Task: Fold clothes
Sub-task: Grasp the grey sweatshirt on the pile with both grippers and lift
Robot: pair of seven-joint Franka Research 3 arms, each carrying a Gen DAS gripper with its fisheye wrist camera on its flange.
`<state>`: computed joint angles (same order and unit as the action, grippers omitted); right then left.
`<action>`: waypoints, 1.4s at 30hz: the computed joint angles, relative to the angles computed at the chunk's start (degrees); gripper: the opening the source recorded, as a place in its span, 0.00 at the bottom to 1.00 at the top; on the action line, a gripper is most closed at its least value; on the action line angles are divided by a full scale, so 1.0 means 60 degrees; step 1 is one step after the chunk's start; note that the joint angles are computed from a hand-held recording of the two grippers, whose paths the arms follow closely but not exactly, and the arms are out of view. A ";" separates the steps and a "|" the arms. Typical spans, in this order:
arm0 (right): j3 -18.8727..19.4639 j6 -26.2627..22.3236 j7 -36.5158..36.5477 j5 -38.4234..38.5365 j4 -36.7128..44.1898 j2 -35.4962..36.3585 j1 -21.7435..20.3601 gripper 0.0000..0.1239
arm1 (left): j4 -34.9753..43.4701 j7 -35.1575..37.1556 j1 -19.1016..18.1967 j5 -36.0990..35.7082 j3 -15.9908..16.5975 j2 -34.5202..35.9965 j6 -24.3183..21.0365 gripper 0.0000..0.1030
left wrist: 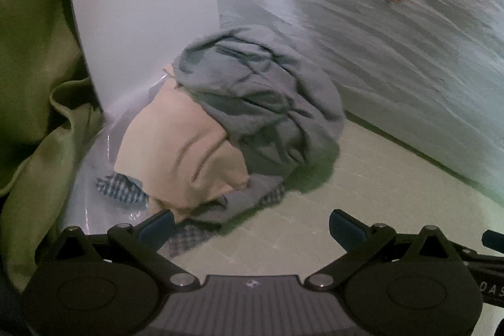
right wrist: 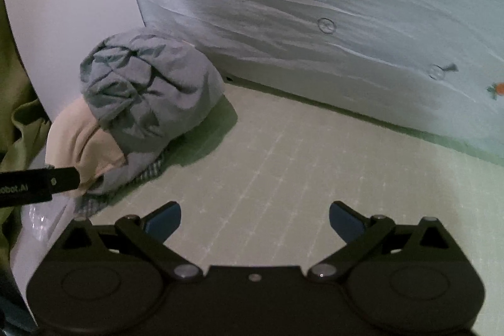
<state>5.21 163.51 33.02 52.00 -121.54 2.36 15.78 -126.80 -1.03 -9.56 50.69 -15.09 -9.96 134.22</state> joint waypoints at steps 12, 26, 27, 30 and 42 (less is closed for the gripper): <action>0.0467 -0.0401 0.2797 -0.2788 0.4713 0.3728 0.0357 0.75 | 0.1398 -0.0191 0.1307 0.0624 0.1230 0.1476 0.1882 0.97; 0.1256 -0.3098 0.4411 -0.3810 0.9419 0.7108 0.0405 0.03 | 0.1886 -0.0454 0.1593 0.1109 0.1961 0.2402 0.4340 0.28; 0.1342 -0.2678 0.4038 -0.3718 0.8935 0.6846 0.0359 0.01 | 0.1882 -0.0488 0.1554 0.1258 0.1945 0.2348 0.4210 0.21; 0.1725 -0.1442 0.2807 -0.3207 0.7468 0.6014 0.0053 0.01 | 0.1761 -0.0770 0.1489 0.1745 0.1860 0.2059 0.3899 0.12; 0.3901 0.2360 -0.1664 0.2529 0.3569 0.2778 -0.3202 0.00 | 0.1334 -0.1276 0.1047 0.3396 0.0603 0.0516 0.4105 0.06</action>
<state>28.62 177.67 23.04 67.17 -100.13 19.03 -3.42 -118.79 -8.69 -3.28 71.06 -11.47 -6.86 158.85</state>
